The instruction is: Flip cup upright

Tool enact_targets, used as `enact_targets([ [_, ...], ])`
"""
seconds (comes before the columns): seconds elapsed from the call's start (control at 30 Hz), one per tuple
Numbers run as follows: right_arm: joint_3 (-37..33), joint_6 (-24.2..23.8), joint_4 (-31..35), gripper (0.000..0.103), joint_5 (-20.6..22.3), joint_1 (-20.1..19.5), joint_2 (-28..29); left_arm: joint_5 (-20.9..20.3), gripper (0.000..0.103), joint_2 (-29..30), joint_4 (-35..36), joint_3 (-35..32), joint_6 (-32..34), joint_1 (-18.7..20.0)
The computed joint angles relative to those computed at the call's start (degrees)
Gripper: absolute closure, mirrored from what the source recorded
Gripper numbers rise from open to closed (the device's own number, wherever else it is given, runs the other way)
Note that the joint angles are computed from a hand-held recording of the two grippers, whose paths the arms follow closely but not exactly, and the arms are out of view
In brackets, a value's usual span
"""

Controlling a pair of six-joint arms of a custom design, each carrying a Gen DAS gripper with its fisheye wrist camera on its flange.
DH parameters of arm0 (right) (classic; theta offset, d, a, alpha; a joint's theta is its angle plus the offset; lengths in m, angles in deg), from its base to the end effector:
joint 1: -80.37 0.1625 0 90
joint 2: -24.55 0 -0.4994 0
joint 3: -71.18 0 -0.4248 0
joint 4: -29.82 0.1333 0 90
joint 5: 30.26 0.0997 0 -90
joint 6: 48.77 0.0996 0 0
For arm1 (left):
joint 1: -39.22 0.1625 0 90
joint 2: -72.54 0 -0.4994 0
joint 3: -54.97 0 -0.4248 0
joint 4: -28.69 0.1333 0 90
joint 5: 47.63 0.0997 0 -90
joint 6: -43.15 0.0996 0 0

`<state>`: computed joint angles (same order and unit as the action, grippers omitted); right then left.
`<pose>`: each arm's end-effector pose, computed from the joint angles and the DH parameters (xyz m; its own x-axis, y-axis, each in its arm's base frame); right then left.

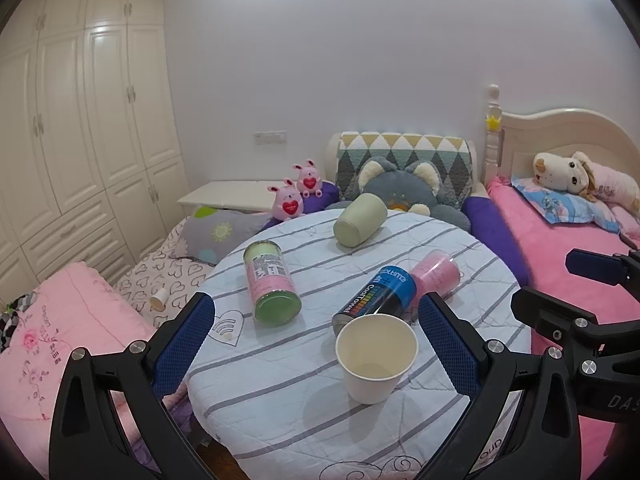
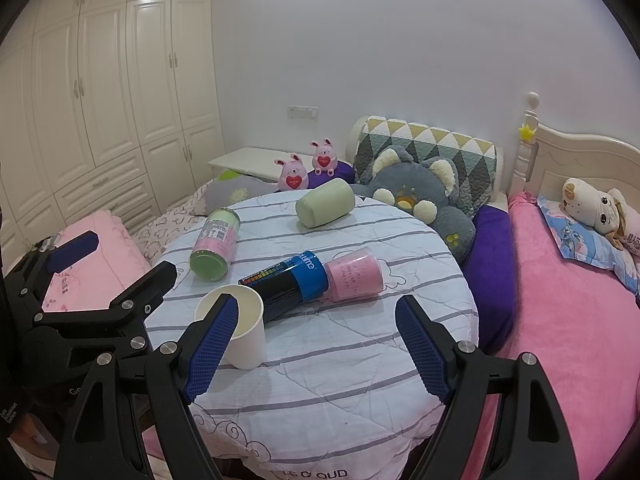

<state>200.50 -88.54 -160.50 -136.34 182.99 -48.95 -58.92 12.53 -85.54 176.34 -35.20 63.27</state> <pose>0.2165 -0.4831 0.2915 -0.6536 -0.4610 0.6002 -0.7467 0.5219 -0.4124 -0.3816 -0.4232 0.1465 -0.6200 -0.2334 -0.7491 0.5983 0.4770 -0.6438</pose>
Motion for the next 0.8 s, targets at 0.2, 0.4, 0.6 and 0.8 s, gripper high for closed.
enact_targets([
  [0.2, -0.1, -0.1, 0.0, 0.021, -0.2, 0.0, 0.1, -0.1, 0.000, -0.1, -0.8, 0.2, 0.5, 0.2],
  [0.4, -0.3, 0.0, 0.3, 0.021, -1.0, 0.3, 0.6, -0.4, 0.000, -0.4, -3.4, 0.6, 2.7, 0.5],
  [0.6, -1.3, 0.5, 1.5, 0.021, -2.3, 0.7, 1.3, -0.5, 0.000, -0.6, -7.1, 1.5, 5.2, 0.8],
  [0.8, -1.5, 1.0, 2.4, 0.021, -2.9, 0.6, 2.0, -1.1, 0.000, -0.9, -11.1, 2.3, 8.3, 1.4],
])
